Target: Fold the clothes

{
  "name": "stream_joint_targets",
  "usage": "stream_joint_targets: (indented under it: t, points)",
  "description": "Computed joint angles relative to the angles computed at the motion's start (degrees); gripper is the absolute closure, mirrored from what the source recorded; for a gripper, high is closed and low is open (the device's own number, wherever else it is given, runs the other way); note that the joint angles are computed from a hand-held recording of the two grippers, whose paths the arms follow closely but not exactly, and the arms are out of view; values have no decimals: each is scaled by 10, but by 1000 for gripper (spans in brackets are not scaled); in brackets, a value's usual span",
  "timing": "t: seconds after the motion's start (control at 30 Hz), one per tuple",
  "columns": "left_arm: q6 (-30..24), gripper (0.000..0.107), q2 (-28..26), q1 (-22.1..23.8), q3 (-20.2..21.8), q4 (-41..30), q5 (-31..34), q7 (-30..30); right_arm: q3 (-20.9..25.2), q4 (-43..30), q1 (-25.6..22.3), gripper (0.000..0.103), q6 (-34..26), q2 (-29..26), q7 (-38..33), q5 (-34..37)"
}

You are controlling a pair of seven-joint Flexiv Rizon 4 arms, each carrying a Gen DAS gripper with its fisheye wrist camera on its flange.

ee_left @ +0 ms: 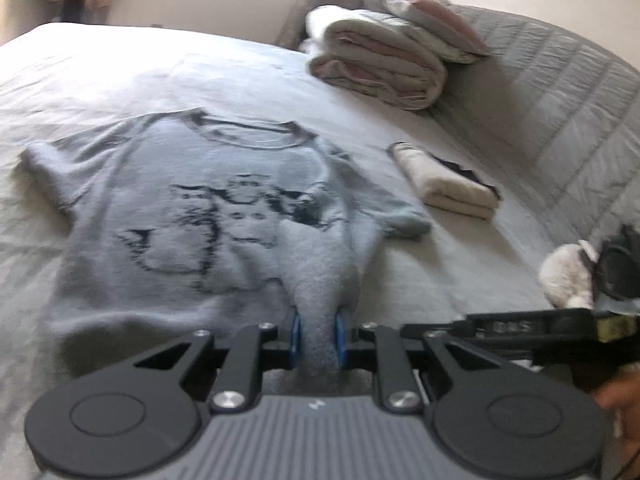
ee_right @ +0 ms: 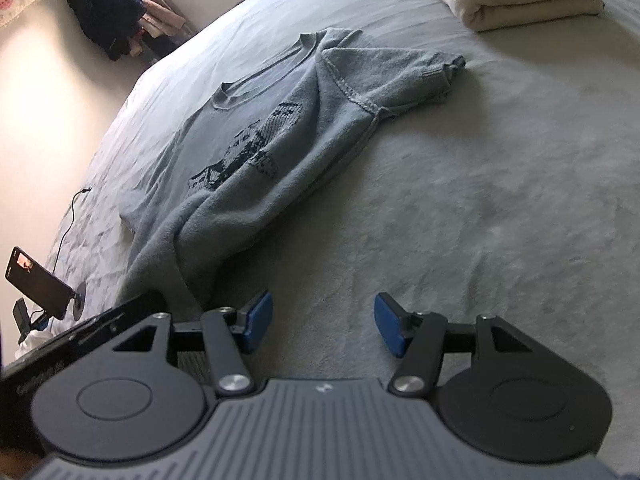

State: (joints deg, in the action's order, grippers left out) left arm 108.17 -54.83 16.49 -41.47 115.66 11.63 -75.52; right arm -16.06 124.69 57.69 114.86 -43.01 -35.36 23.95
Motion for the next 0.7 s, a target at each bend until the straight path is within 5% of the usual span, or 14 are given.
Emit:
stream_joint_targets:
  t: [0.7]
  points:
    - [-27, 86, 47, -58, 76, -3, -47, -3, 0, -11, -4, 42, -5, -5, 8, -9]
